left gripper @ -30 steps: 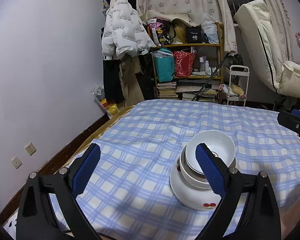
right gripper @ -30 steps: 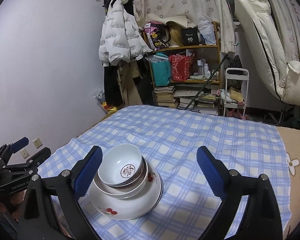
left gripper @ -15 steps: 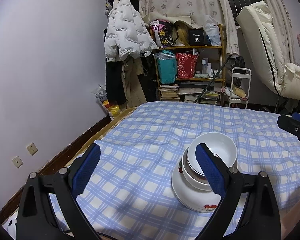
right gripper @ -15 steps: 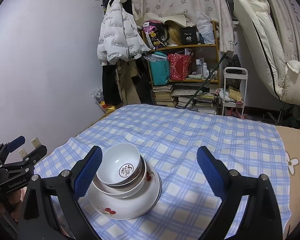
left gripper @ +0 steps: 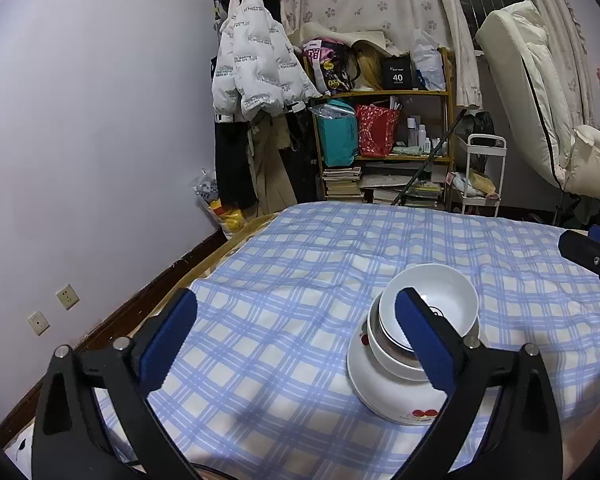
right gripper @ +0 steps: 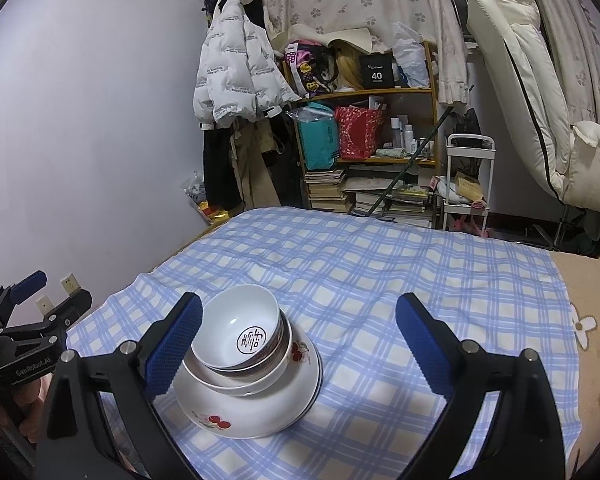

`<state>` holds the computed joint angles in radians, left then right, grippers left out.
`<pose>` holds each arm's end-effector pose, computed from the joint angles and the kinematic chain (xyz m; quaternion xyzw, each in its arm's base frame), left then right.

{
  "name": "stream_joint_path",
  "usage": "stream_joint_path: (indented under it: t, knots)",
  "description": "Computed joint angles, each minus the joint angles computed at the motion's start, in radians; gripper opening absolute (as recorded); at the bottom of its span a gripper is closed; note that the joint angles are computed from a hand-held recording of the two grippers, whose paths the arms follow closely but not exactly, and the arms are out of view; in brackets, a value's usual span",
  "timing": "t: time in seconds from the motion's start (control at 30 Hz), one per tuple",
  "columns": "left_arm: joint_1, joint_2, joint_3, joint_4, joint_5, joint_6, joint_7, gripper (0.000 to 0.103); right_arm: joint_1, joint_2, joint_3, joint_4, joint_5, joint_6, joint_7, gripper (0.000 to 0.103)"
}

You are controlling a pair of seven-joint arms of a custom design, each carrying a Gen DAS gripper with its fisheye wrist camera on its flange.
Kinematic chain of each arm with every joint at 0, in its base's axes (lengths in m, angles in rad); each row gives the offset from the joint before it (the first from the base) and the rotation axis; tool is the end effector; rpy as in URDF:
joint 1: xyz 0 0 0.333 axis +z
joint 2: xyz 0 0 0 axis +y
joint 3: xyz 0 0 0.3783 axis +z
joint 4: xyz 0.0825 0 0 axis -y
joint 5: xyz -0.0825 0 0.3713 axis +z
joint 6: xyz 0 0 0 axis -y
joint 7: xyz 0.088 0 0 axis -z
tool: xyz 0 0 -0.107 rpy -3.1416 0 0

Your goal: Organize plates and bowls

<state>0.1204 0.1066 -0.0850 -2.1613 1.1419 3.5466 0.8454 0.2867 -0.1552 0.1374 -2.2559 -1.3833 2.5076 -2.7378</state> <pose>0.5451 -0.0907 0.5248 -0.4150 0.7472 -0.4041 0.3260 0.4563 0.2179 0.5334 -0.4359 0.7453 -0.3806 0.3312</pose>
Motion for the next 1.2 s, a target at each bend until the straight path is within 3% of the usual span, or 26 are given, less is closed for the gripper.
stream_joint_path:
  t: [0.3, 0.5, 0.6, 0.9, 1.03, 1.2]
  knots:
    - [-0.004, -0.004, -0.001, -0.006, -0.019, -0.008, 0.022, 0.102, 0.000, -0.005, -0.001, -0.016, -0.011, 0.002, 0.019, 0.103]
    - [0.017, 0.007, -0.019, 0.034, 0.091, -0.027, -0.082, 0.102, -0.003, -0.010, -0.002, -0.021, -0.011, 0.007, 0.017, 0.103]
    - [0.008, 0.006, -0.009, 0.025, 0.066, -0.009, -0.053, 0.102, -0.004, -0.011, -0.002, -0.022, -0.013, 0.010, 0.018, 0.103]
    - [0.016, 0.012, -0.001, 0.049, 0.137, 0.012, -0.154, 0.102, -0.007, -0.013, -0.003, -0.023, -0.008, 0.015, 0.011, 0.103]
    - [0.001, 0.005, 0.010, 0.023, 0.055, 0.009, -0.082, 0.102, -0.008, -0.015, -0.001, -0.024, -0.009, 0.011, 0.011, 0.103]
    - [0.005, 0.005, 0.005, 0.023, 0.054, 0.011, -0.080, 0.102, -0.009, -0.017, -0.003, -0.026, -0.009, 0.017, 0.010, 0.103]
